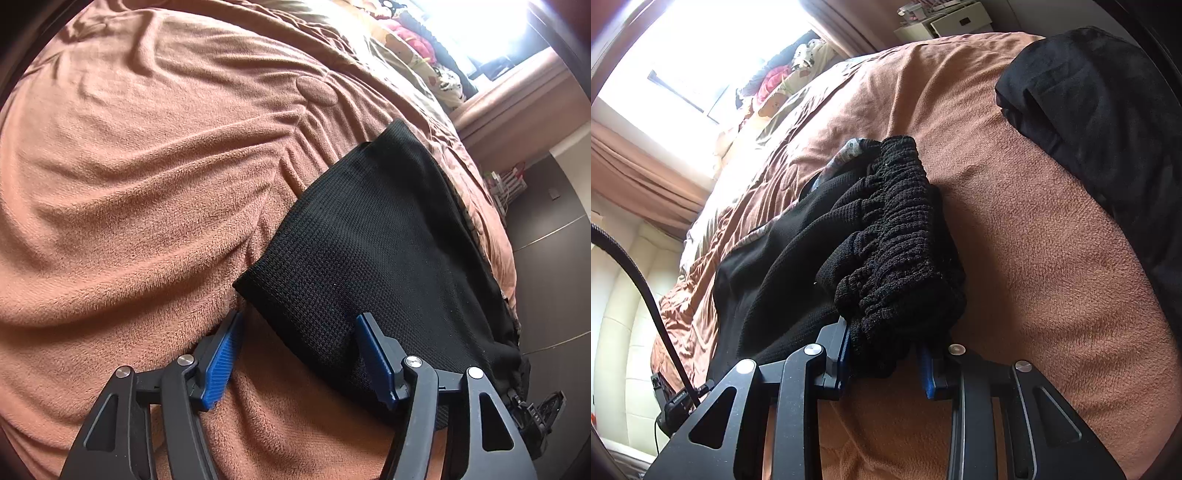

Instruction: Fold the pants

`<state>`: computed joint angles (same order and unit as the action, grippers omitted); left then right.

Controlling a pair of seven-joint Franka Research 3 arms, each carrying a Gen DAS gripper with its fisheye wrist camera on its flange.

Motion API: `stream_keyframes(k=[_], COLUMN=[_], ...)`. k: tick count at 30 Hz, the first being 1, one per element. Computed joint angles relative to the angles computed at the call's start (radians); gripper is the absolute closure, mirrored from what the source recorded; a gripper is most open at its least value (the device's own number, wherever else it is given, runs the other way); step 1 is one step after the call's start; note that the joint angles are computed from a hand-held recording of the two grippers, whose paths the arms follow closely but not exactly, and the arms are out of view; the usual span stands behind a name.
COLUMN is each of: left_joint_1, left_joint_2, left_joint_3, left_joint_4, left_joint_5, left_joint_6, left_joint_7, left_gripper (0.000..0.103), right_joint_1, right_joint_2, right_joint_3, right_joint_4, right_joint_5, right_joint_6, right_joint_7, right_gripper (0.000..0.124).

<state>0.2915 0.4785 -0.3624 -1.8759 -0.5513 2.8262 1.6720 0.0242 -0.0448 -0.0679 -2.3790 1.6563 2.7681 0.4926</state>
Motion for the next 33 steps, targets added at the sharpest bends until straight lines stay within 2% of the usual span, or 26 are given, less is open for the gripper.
stream_keyframes(k=[2,3,4,5,6,9,10,11,12,13,17,23,28,31,32,33], left_joint_1=[0.013,0.019,0.033,0.042,0.045,0.117,0.122,0.113,0.087,0.058,0.002,-0.033,-0.004,0.052,0.054,0.026], left_joint_2=[-0.001,0.001,0.002,0.005,0.003,-0.030,-0.044,-0.056,-0.064,-0.069,-0.064,-0.021,0.020,0.030,0.034,0.036], left_joint_3=[-0.018,-0.029,-0.045,-0.054,-0.057,-0.143,-0.151,-0.143,-0.116,-0.083,-0.032,-0.001,-0.026,-0.095,-0.100,-0.070], left_joint_4=[-0.004,-0.003,-0.003,0.003,0.005,-0.029,-0.035,-0.036,-0.027,-0.016,0.035,0.102,0.144,0.163,0.170,0.178], left_joint_5=[-0.017,-0.030,-0.051,-0.064,-0.078,-0.230,-0.260,-0.269,-0.251,-0.227,-0.198,-0.148,-0.146,-0.213,-0.225,-0.195], left_joint_6=[0.003,0.006,0.008,-0.001,-0.005,0.055,0.063,0.063,0.051,0.034,0.024,0.021,0.025,0.041,0.045,0.041], left_joint_7=[0.020,0.032,0.054,0.069,0.077,0.218,0.257,0.275,0.264,0.243,0.234,0.193,0.172,0.232,0.236,0.201], left_gripper=[0.038,0.042,0.050,0.072,0.077,0.077,0.078,0.083,0.096,0.100,0.101,0.101,0.101,0.101,0.101,0.101], right_joint_1=[-0.001,0.000,0.000,0.001,0.002,0.003,0.002,0.001,-0.001,-0.002,0.001,-0.002,0.004,0.008,0.009,0.009], right_joint_2=[0.002,0.003,0.005,0.006,0.006,0.002,0.000,-0.001,0.000,0.000,0.002,-0.004,-0.005,-0.002,-0.001,0.000], right_joint_3=[0.000,0.001,0.002,0.002,0.003,0.004,0.003,0.001,-0.002,-0.002,0.003,-0.002,0.004,0.008,0.008,0.008], right_joint_4=[0.001,0.003,0.004,0.005,0.004,0.001,0.000,0.000,0.000,0.000,-0.001,-0.002,-0.001,0.003,0.004,0.006], right_joint_5=[0.004,0.005,0.006,0.006,0.005,0.000,-0.006,-0.006,0.000,0.004,0.003,-0.016,0.017,0.029,0.037,0.041], right_joint_6=[-0.001,0.001,0.003,0.006,0.008,0.009,0.006,0.000,-0.008,-0.011,0.005,-0.008,0.019,0.040,0.043,0.044], right_joint_7=[-0.001,0.001,0.003,0.005,0.008,0.013,0.018,0.018,0.016,0.017,0.023,0.026,-0.006,-0.023,-0.029,-0.031], right_gripper=[0.097,0.097,0.097,0.097,0.097,0.097,0.097,0.097,0.097,0.097,0.097,0.097,0.097,0.097,0.097,0.097])
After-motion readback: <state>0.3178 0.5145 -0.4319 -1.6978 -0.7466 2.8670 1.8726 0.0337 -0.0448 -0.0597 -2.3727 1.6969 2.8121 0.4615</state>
